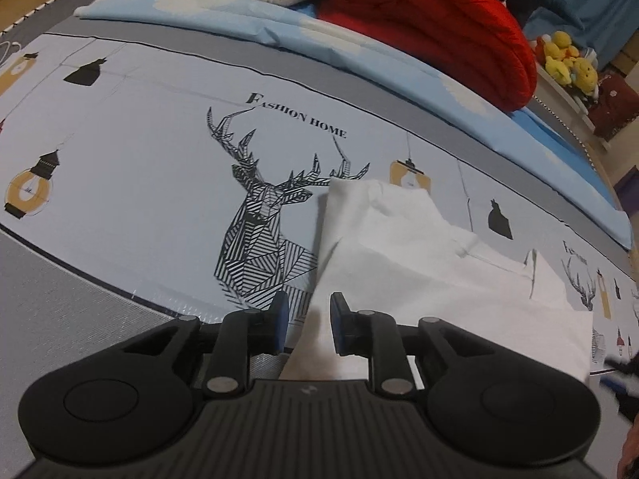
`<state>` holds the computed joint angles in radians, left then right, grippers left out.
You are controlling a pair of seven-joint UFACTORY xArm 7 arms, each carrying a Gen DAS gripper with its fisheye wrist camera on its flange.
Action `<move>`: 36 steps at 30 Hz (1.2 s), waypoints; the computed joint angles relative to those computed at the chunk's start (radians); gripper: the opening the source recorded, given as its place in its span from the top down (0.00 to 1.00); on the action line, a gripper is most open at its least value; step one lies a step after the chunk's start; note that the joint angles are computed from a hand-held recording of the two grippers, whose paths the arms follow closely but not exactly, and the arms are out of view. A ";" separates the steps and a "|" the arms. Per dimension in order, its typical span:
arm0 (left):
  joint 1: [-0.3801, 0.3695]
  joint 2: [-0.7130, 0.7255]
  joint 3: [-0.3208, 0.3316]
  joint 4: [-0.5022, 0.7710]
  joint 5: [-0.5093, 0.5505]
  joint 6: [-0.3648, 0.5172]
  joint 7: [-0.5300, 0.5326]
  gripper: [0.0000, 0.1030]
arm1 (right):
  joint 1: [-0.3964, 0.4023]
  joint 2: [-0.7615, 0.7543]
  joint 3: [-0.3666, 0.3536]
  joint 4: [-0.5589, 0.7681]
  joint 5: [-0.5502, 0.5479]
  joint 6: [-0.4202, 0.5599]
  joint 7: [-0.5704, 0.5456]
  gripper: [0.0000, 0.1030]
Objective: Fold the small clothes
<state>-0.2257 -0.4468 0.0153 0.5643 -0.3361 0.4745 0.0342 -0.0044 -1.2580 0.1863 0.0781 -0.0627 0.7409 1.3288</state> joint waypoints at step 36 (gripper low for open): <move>-0.044 0.266 -0.049 0.092 -0.438 -0.336 0.465 0.72 | -0.190 0.623 0.059 0.052 0.188 -0.848 -0.645 0.84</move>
<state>-0.2693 -0.1808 -0.0338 0.6560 -0.7738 0.1384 0.4987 -0.1942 -0.6347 0.2457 0.1298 0.1248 -0.1068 0.6833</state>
